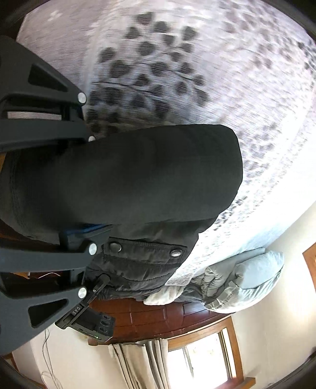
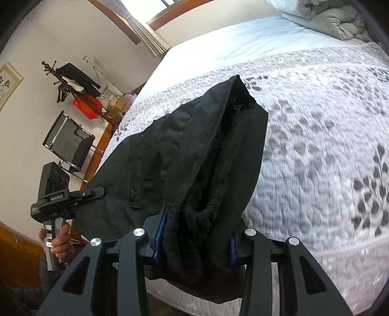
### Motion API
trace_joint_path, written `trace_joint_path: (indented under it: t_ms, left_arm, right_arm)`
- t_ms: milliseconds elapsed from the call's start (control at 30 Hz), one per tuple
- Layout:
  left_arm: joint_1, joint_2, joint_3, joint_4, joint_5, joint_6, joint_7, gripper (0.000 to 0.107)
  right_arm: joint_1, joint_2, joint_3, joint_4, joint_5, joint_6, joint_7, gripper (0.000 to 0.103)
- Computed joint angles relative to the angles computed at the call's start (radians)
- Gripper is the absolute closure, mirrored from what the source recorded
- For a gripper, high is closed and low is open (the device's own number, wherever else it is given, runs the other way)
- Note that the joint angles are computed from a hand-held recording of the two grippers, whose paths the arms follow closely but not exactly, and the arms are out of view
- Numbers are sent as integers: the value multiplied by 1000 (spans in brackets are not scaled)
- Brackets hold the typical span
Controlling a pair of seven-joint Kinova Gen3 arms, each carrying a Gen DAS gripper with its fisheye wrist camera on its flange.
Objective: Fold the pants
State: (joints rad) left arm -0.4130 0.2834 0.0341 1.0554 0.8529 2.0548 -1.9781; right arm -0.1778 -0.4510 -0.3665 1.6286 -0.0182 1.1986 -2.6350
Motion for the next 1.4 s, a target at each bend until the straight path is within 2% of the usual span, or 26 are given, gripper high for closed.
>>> trace_joint_path:
  t_ms: [267, 467, 600, 867, 1000, 1233, 1400]
  left_arm:
    - [59, 118, 81, -276, 35, -46, 171, 72]
    - [120, 223, 154, -470, -19, -80, 289, 72]
    - [163, 268, 177, -519, -84, -107, 308, 72]
    - [218, 286, 175, -419, -172, -179, 275, 72]
    - [211, 258, 168, -320, -186, -223, 192, 68]
    - [206, 227, 140, -195, -201, -268, 105, 51]
    - [183, 211, 131, -144, -173, -275, 67, 53]
  right_arm:
    - [-8, 73, 130, -45, 20, -72, 140, 63]
    - [-4, 126, 221, -42, -14, -133, 241, 63]
    - [1, 159, 276, -14, -61, -174, 308, 63]
    - [28, 221, 368, 65, -195, -237, 441, 63]
    - [47, 224, 378, 115, -235, -266, 480, 63]
    - [66, 219, 401, 189, -316, -316, 521, 57]
    - [73, 199, 362, 212, -292, -323, 502, 57]
